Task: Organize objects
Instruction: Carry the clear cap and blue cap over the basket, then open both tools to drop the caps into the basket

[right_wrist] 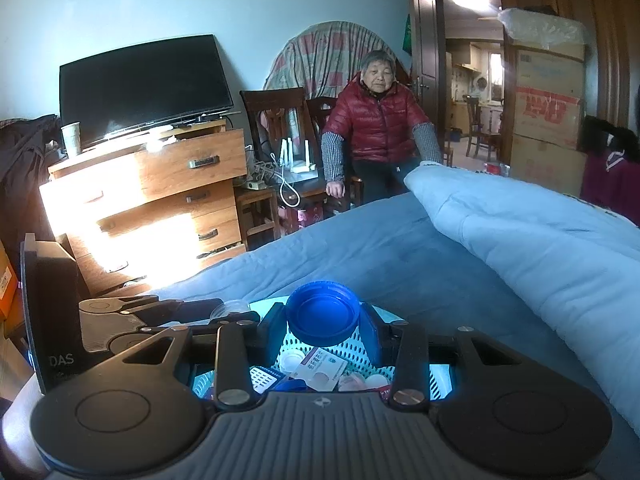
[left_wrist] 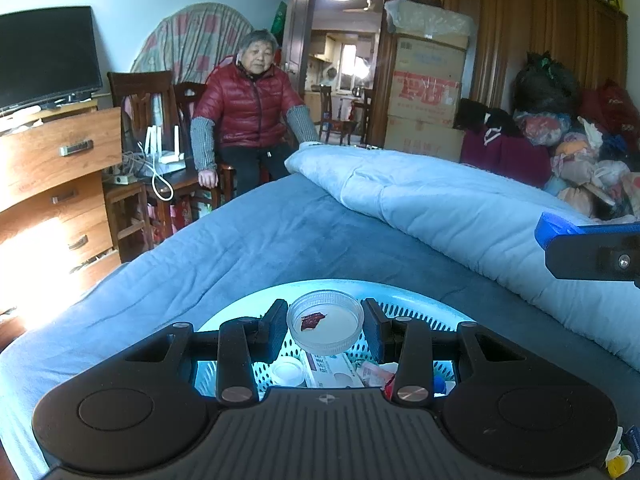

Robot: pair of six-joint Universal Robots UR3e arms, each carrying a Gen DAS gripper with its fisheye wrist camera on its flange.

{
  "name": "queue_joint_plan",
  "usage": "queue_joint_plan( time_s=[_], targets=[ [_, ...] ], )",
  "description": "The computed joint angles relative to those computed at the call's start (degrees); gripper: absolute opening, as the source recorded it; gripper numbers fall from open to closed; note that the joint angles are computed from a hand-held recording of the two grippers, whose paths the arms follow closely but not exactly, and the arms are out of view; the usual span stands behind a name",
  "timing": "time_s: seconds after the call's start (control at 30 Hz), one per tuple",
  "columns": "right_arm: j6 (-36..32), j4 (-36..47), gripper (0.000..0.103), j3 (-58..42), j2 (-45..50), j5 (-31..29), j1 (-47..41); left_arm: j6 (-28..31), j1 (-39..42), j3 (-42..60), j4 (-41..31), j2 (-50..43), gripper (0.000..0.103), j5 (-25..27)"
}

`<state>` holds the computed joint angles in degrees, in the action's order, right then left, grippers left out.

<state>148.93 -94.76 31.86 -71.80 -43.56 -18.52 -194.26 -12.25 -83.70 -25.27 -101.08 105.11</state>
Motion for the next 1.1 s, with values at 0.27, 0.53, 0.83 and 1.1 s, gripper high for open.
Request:
queue_joint_plan(
  time_s=[0.27, 0.53, 0.83, 1.1],
  targets=[
    [-0.3, -1.3, 0.043, 2.7, -0.7, -0.4, 0.5, -0.1, -0.3, -0.5, 0.4, -0.5, 0.041, 0.2],
    [-0.2, -2.2, 0.043, 3.2, -0.3, -0.6, 0.7, -0.2, -0.4, -0.1, 0.2, -1.1, 0.041, 0.5],
    [-0.8, -9.8, 0.079, 18.0, -9.7, 7.0, -7.0, 0.5, -3.6, -0.1, 3.4, -2.0, 0.101, 6.0],
    [-48.8, 27.4, 0.082, 50.6, -36.2, 15.8, -54.6, 2.3, -14.2, -5.9, 18.0, 0.2, 0.103, 3.5]
  ],
)
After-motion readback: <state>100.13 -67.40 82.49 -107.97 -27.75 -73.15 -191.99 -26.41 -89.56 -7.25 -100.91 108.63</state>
